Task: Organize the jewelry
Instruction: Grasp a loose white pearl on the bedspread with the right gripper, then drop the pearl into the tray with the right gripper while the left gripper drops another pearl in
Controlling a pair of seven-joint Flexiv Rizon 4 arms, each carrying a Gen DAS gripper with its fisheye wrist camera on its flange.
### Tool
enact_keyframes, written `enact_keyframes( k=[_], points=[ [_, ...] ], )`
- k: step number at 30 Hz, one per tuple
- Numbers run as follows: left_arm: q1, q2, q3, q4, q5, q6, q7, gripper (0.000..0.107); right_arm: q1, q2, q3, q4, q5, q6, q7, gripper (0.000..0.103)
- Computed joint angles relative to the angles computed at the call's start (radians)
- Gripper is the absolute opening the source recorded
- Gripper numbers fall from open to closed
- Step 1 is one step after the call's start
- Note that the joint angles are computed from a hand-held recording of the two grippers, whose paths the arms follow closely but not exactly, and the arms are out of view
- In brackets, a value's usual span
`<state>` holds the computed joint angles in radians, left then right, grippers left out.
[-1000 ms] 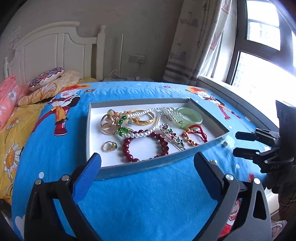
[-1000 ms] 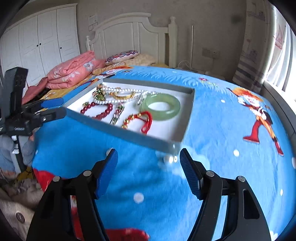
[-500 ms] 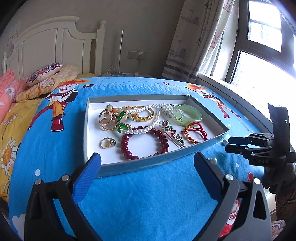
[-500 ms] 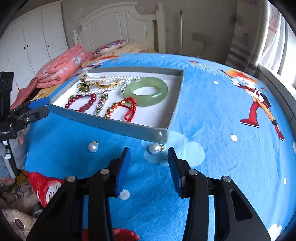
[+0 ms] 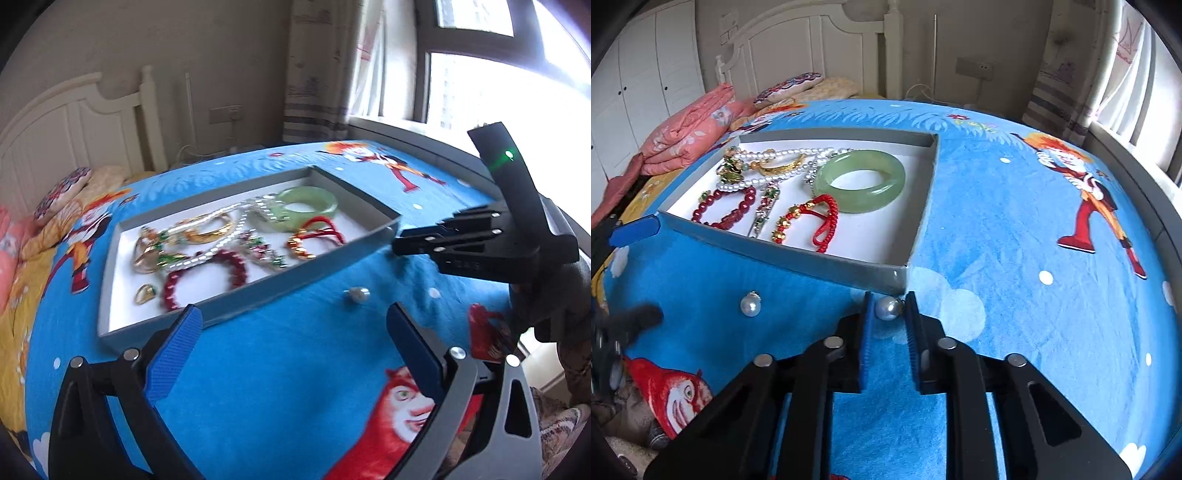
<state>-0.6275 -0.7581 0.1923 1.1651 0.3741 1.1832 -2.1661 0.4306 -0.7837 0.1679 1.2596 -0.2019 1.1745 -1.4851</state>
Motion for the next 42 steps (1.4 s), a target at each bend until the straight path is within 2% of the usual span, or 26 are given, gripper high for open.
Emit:
enact_keyframes(
  k=[2, 4, 7, 9, 13, 19, 20, 21, 25, 28, 35, 37, 42],
  points=[
    [0.012, -0.023, -0.039, -0.046, -0.021, -0.035, 0.064, 0.093, 0.012, 0.007, -0.019, 0.018, -0.013, 0.017, 0.012, 0.017],
    [0.010, -0.047, -0.048, -0.089, -0.036, -0.076, 0.092, 0.087, 0.011, 0.008, -0.017, 0.023, -0.017, 0.023, 0.012, 0.017],
    [0.026, -0.077, -0.081, -0.132, -0.073, -0.121, 0.145, 0.076, 0.002, 0.007, -0.007, 0.024, -0.013, 0.029, 0.010, 0.017],
    [0.029, -0.093, -0.088, -0.154, -0.091, -0.147, 0.163, 0.069, -0.001, 0.007, -0.001, 0.023, -0.008, 0.030, 0.009, 0.017],
    [0.038, -0.130, -0.102, -0.206, -0.127, -0.190, 0.195, 0.059, -0.008, 0.006, 0.009, 0.019, 0.001, 0.031, 0.003, 0.017],
    [0.046, -0.183, -0.119, -0.293, -0.168, -0.260, 0.250, 0.036, -0.012, 0.008, 0.015, 0.023, 0.011, 0.038, -0.003, 0.017],
    [0.047, -0.185, -0.123, -0.293, -0.171, -0.255, 0.256, 0.030, -0.012, 0.008, 0.014, 0.023, 0.011, 0.038, -0.004, 0.017],
    [0.050, -0.185, -0.129, -0.290, -0.176, -0.246, 0.269, 0.016, -0.012, 0.008, 0.014, 0.024, 0.012, 0.039, -0.004, 0.017],
    [0.052, -0.170, -0.135, -0.253, -0.185, -0.206, 0.286, 0.015, -0.014, 0.011, 0.015, 0.029, 0.015, 0.052, -0.005, 0.017],
    [0.057, -0.135, -0.140, -0.181, -0.195, -0.123, 0.276, 0.015, -0.026, 0.020, 0.028, 0.049, 0.027, 0.089, -0.013, 0.017],
    [0.058, -0.083, -0.100, -0.104, -0.209, 0.022, 0.210, 0.015, -0.096, 0.037, 0.139, 0.081, 0.090, 0.208, -0.114, 0.017],
    [0.068, -0.088, -0.100, -0.124, -0.224, 0.016, 0.214, 0.015, -0.106, 0.033, 0.166, 0.067, 0.100, 0.227, -0.139, 0.017],
    [0.100, -0.148, -0.113, -0.242, -0.265, -0.043, 0.232, 0.015, -0.058, -0.004, 0.125, -0.016, 0.071, 0.164, -0.139, 0.017]
  ],
)
